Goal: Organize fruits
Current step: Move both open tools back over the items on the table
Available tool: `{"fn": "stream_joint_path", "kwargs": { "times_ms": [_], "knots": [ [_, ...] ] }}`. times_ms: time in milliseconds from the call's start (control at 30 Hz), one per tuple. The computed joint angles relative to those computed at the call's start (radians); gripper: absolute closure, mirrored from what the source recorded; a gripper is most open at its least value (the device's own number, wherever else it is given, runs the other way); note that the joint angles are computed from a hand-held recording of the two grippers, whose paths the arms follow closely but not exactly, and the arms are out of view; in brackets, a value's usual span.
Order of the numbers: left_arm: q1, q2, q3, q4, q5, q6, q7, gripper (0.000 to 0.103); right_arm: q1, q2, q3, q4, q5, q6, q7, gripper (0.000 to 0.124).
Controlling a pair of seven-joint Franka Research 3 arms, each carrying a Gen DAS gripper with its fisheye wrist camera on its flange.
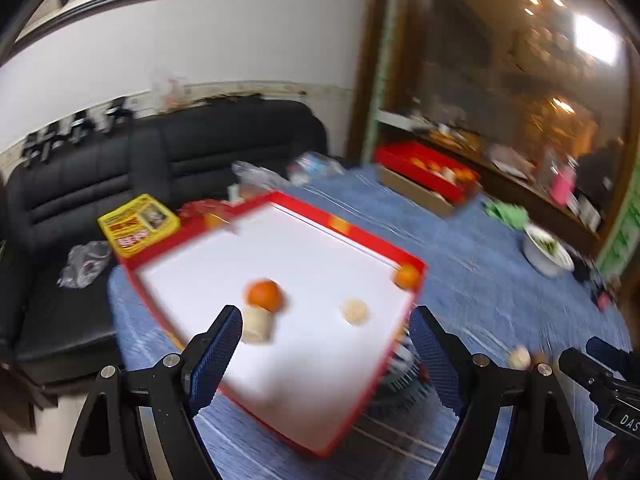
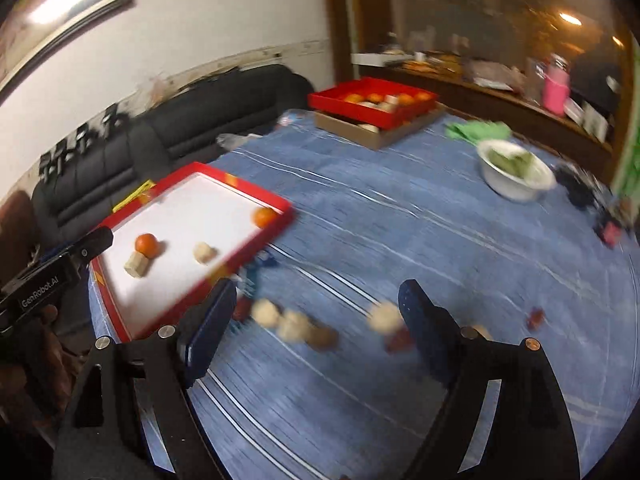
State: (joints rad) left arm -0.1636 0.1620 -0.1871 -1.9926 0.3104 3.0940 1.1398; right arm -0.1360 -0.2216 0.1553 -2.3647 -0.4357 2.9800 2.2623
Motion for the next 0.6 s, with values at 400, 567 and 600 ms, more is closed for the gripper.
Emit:
{"fn": "stream_joint_path", "kwargs": {
  "times_ms": [400,567,600],
  "knots": [
    [0.026,0.012,-0.191,-0.055,-0.261,-0.070,0.437,0.019,-0.075,-0.174,-0.008,-0.264,0.124,-0.025,-0.071,0.040],
    [0.005,0.037,-0.225,-0.032,-0.341,-0.104,0.571,0.019,-0.143,-0.207,-0.003,-0.304,0.179,-0.012,-0.088,0.040],
    [-0.002,0.046,-0.226,-0.019,-0.349,-0.115,0.585,0.019,-0.145,-0.204,-0.012,-0.302,0.194,-0.012,-0.104,0.041]
  ]
}}
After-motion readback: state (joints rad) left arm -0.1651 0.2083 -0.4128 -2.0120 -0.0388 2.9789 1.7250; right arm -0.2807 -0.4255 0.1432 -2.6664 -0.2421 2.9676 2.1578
